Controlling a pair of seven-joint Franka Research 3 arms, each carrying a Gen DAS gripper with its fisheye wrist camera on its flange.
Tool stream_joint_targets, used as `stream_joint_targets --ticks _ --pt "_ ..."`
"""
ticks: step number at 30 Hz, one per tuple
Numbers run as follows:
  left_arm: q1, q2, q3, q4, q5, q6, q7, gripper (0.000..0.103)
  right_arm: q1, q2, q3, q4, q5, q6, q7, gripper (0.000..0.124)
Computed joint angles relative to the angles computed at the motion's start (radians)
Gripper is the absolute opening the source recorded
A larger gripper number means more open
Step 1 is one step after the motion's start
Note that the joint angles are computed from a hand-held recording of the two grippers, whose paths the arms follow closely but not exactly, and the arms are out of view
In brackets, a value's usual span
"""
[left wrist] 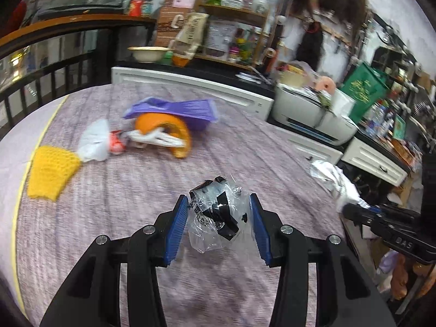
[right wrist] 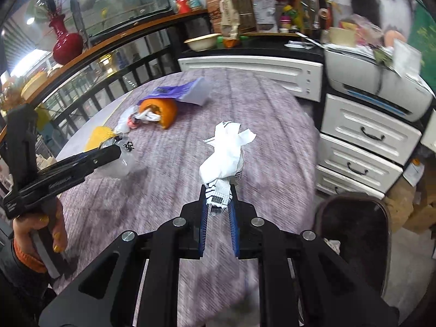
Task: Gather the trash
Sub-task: 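Carry the clear bag and white paper to the bin and open both tools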
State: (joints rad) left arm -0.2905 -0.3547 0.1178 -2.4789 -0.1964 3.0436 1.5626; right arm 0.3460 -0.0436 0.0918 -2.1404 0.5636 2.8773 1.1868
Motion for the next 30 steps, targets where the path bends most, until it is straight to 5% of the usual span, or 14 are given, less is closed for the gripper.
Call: stream_joint_targets --ticks 14,22,26,30 --pt "-0.238 0.081 0.008 0.083 -0.213 -0.017 0.167 0.045 -0.058 -0.133 -0.069 -0.2 0.038 0.06 0.037 0.015" --pt "-0.217 0.145 -0.096 0.145 -0.319 -0.048 0.264 0.045 -0.135 -0.164 -0.075 -0.281 -0.072 0.084 0.164 0.015" --pt "-0.19 0.173 -0.15 0.173 -0.346 -0.075 0.296 0.045 -0.236 -0.166 -0.013 -0.319 -0.268 0.105 0.329 0.015" --pt "-0.149 0.207 -0.215 0.197 -0.314 -0.092 0.288 0.045 -0.22 -0.148 -0.054 -0.325 -0.267 0.083 0.35 0.015"
